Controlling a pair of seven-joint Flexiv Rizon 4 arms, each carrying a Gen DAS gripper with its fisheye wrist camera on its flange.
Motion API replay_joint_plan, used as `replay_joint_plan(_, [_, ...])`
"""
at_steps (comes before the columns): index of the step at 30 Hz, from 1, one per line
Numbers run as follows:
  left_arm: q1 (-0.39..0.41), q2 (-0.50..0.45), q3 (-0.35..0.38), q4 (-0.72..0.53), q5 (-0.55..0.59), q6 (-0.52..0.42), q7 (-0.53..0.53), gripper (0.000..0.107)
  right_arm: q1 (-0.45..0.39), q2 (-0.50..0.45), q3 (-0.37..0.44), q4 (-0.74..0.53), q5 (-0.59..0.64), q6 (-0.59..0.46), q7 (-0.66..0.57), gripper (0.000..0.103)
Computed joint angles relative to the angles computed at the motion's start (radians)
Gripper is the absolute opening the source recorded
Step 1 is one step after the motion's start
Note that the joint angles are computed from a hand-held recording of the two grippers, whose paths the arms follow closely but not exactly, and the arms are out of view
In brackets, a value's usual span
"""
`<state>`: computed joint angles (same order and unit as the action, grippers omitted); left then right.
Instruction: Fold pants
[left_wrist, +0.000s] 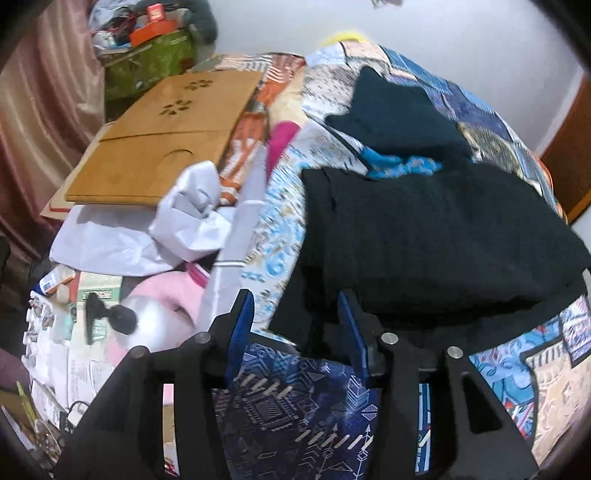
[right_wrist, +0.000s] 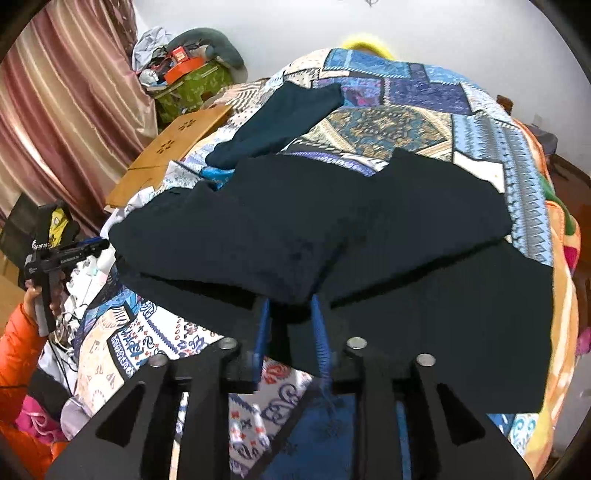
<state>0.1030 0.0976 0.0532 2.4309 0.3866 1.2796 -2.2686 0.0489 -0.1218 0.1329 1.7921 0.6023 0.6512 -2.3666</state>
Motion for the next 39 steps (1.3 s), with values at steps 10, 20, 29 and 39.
replay_joint_plan(10, [-0.005, -0.023, -0.045, -0.178, 0.054, -0.082, -0.027, 0.060, -0.003, -0.029, -0.013, -0.054, -0.048, 0.131, 0.053, 0.045])
replay_joint_plan(20, [-0.117, -0.260, -0.021, -0.469, -0.021, -0.133, 0.066, 0.077, 0.020, -0.209, 0.018, -0.209, -0.206, 0.196, 0.180, 0.058])
replay_joint_plan(29, [-0.192, -0.463, 0.024, -0.665, -0.124, -0.163, 0.179, 0.085, 0.031, -0.404, 0.045, -0.404, -0.340, 0.127, 0.273, 0.058])
replay_joint_plan(39, [-0.246, -0.618, 0.071, -0.806, -0.188, -0.257, 0.272, 0.086, 0.082, -0.612, 0.038, -0.629, -0.485, 0.002, 0.336, 0.058])
